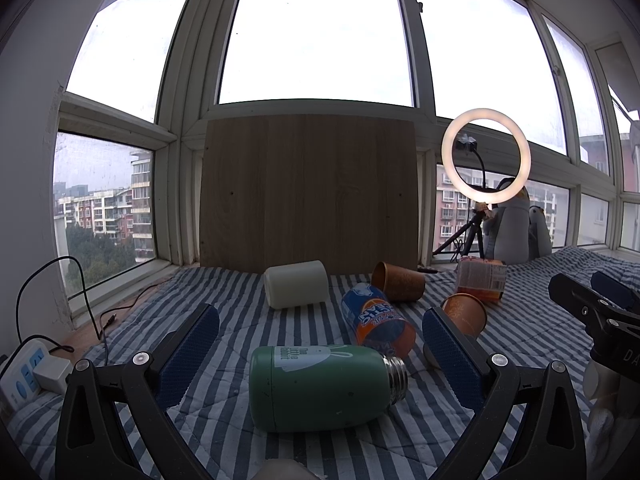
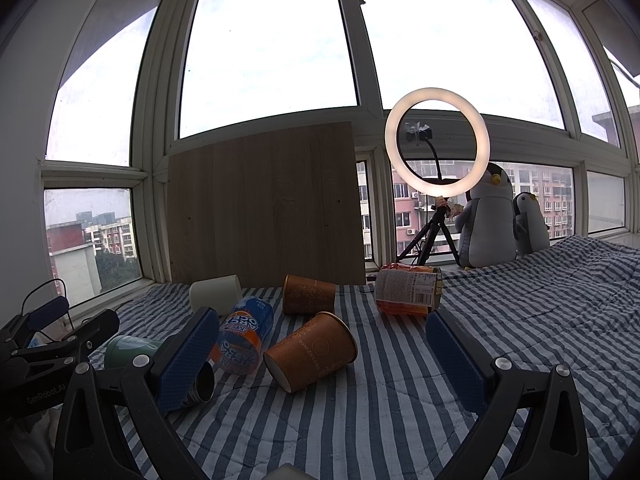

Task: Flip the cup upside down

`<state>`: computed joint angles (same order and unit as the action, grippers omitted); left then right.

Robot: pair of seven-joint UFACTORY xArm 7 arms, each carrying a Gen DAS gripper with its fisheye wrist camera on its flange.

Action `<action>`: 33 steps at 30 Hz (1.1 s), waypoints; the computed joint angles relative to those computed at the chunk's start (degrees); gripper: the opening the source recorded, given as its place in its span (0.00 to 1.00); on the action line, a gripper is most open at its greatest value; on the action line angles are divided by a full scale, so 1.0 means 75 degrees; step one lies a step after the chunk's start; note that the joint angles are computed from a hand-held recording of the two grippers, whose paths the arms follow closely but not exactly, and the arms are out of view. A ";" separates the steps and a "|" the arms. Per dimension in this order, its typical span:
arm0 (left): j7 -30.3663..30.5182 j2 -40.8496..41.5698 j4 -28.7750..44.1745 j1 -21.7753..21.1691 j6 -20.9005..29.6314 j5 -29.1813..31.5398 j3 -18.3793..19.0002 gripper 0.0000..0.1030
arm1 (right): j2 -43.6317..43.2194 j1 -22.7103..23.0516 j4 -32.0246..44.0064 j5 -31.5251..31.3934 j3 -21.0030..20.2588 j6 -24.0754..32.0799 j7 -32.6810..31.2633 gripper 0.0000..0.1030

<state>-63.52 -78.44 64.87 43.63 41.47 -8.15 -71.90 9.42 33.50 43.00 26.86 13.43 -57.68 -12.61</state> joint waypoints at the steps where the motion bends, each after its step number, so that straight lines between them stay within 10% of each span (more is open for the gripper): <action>1: 0.0005 0.0002 0.0002 0.0001 0.0001 -0.0003 0.0001 1.00 | 0.0000 0.0000 0.0000 0.0000 0.0000 0.0000 0.0000 0.99; 33: -0.0013 0.0540 -0.0304 -0.0261 -0.0510 -0.0127 -0.0200 1.00 | -0.0359 -0.0516 -0.0271 -0.0336 -0.0126 0.0544 0.1602 0.99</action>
<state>-63.62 -74.39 62.59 41.68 37.64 -9.10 -73.40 6.73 29.63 40.96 24.33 12.49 -53.60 -0.59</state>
